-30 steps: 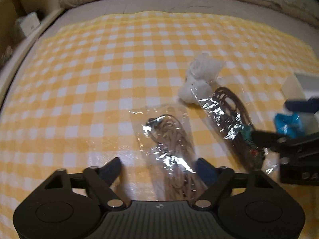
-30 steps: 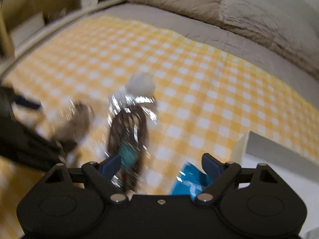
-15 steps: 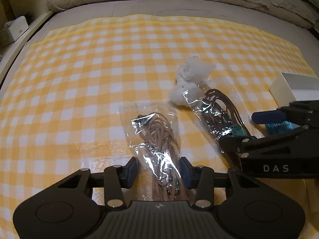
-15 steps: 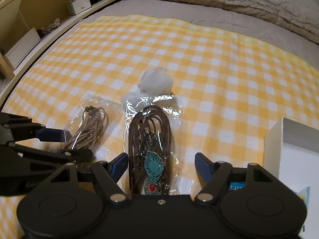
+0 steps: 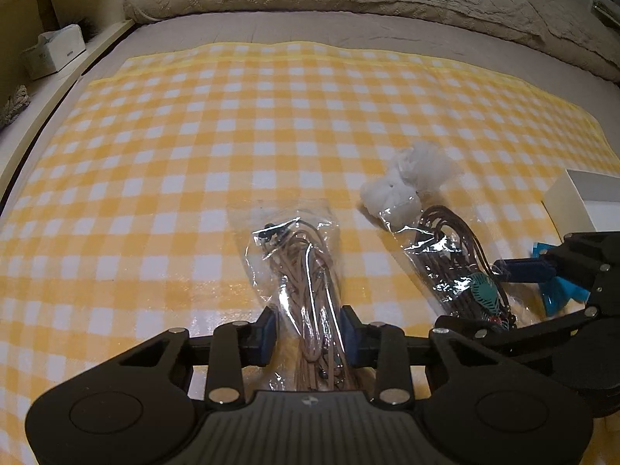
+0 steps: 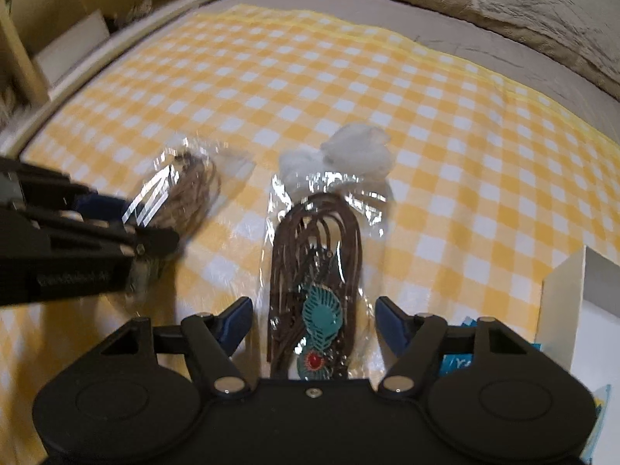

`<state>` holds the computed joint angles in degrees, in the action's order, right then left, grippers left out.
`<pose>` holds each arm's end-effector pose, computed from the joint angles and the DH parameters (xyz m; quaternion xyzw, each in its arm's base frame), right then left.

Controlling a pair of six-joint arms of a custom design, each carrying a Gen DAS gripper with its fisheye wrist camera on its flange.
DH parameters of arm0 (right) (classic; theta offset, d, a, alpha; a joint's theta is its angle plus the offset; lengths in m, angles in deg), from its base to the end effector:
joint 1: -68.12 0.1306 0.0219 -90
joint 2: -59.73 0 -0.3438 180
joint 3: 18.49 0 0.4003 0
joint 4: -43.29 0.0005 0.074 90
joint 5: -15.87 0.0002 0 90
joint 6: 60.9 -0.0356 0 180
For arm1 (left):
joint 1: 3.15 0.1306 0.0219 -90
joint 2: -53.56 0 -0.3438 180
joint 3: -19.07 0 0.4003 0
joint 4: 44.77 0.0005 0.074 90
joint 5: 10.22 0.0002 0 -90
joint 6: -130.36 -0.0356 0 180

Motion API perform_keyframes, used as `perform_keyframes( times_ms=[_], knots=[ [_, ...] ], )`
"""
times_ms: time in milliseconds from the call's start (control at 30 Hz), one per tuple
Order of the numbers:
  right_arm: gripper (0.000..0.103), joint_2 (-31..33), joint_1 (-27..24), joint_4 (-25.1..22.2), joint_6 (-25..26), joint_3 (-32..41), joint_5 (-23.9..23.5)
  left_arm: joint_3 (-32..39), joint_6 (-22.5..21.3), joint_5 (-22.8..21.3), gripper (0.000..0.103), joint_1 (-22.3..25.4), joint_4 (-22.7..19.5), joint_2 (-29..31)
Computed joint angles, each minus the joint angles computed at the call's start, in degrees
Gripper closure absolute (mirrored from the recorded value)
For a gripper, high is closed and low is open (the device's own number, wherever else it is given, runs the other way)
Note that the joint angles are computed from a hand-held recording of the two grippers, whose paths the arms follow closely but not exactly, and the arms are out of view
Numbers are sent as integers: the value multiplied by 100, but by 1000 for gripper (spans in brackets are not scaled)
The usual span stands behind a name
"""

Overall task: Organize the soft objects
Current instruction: 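Grasp the tan cord bag with the left gripper while the right grasps the feather-charm cord bag, then lift both cord bags and carry them over the white box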

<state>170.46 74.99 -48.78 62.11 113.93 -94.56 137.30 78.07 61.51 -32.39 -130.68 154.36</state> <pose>0.5460 0.0778 0.4989 -0.3591 0.9013 0.1323 0.2029 0.4481 -0.2386 0.4879 -0.1012 0.9651 0.0284 0.2398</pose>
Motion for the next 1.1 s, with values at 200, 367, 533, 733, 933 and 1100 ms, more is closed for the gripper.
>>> perform_keyframes(
  times_ms=[200, 367, 533, 733, 933, 1100],
  knots=[
    [67, -81, -33, 136, 25, -25, -23, -92, 134, -156, 68, -37, 23, -181],
    [72, -120, -96, 193, -59, 4, -84, 383, 266, -360, 68, -86, -152, -25],
    [73, -233, -192, 273, -129, 69, -301, 805, 402, -577, 68, -176, -306, 29],
    [72, -395, -401, 429, -6, 127, -570, 1672, 413, -916, 68, -335, -393, 383],
    [72, -475, -678, 497, 21, 320, -742, 2721, 322, -1011, 68, -467, -360, 1008],
    [72, -437, -1023, 469, 64, 606, -927, 3895, 255, -1100, 68, -653, -532, 1726]
  ],
)
